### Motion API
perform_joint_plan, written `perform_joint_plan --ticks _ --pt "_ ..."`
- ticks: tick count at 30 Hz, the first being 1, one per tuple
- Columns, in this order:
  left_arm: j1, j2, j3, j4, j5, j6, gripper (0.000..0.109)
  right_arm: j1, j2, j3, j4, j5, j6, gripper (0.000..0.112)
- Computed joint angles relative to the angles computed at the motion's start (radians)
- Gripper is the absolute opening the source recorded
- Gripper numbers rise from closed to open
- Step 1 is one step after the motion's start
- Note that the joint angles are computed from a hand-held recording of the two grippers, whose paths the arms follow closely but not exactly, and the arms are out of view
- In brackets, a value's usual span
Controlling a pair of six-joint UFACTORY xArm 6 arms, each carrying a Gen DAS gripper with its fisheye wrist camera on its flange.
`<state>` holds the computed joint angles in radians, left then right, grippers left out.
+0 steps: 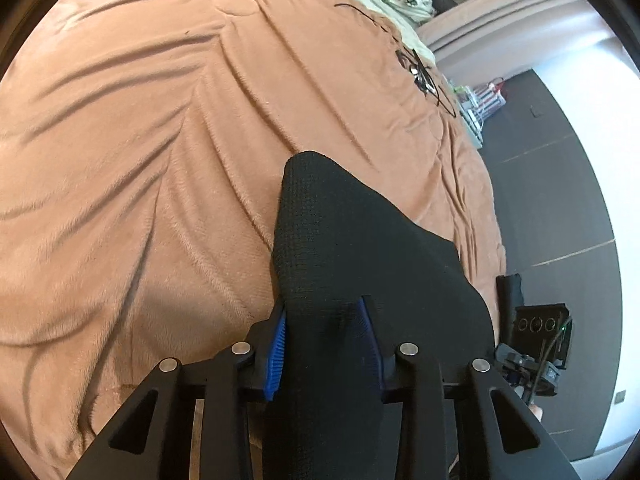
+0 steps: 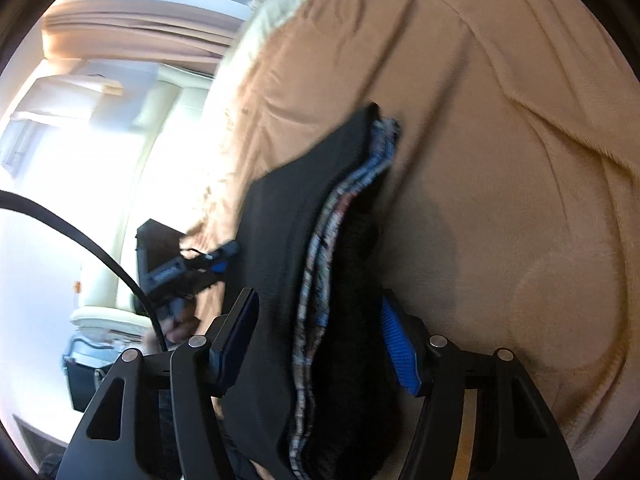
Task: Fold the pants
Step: 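Close both grippers on the folded shorts stack and lift it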
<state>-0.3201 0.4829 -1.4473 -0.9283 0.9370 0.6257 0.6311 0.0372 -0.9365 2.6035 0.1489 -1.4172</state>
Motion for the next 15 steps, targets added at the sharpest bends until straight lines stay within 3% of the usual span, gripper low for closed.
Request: perform_joint_plan --ticks 5,9,12,14,15 --pt "0.002 0.044 -0.039 0.052 0.027 -0.054 0.036 0.008 0.031 -0.005 -0.080 0.018 0.091 0.060" --pt "0.008 0.065 -0.053 0.023 0.039 -0.046 0.036 -0.004 0.060 -0.038 -0.021 0.017 0.027 0.055" --pt "0.002 0.060 -0.044 0.018 0.005 -0.020 0.024 0.003 0.076 -0.072 0.052 -0.024 -0.057 0.038" --pt "-0.001 0.044 -0.032 0.018 -0.008 -0.010 0.011 0.006 0.070 -0.085 0.143 -0.039 -0.153 0.033" --pt "-0.002 0.031 -0.024 0.014 -0.015 0.003 0.010 0.009 0.068 -0.097 0.177 -0.057 -0.198 0.032"
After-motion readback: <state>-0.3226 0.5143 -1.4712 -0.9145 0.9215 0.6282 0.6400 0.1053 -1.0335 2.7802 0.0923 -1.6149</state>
